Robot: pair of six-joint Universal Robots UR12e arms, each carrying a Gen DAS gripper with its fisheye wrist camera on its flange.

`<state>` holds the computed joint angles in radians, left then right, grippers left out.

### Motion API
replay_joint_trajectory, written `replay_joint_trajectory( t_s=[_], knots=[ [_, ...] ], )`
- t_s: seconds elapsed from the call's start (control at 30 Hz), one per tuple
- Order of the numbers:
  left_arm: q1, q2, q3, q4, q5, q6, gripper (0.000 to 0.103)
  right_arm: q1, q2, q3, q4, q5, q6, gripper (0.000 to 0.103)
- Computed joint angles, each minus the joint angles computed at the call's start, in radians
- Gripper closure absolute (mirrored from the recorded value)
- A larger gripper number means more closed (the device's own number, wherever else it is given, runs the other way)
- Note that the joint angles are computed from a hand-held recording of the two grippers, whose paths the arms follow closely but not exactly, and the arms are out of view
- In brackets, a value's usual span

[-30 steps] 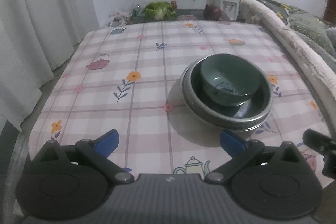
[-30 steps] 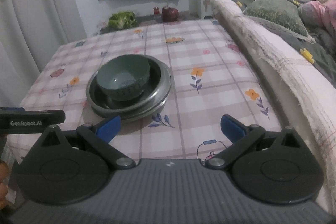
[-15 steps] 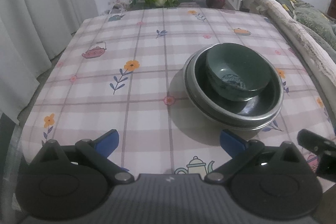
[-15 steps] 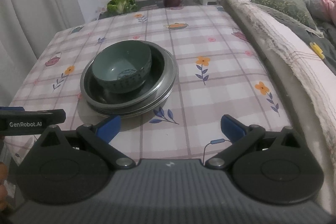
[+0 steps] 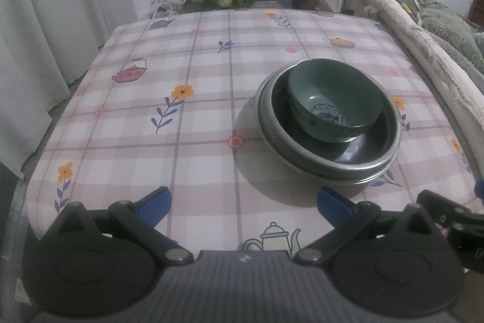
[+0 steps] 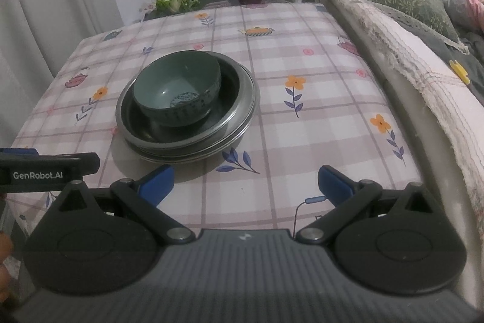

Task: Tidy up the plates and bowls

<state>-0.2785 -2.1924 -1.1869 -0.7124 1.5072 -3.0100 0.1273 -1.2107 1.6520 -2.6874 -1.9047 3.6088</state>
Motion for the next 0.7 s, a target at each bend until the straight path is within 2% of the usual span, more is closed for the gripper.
replay_joint_trajectory(
  t_s=[0.7],
  knots=[
    [0.0, 0.013, -0.019, 0.02, 0.001, 0.004, 0.0, 0.005, -0.01, 0.006, -0.002, -0.013, 0.001, 0.001]
  ],
)
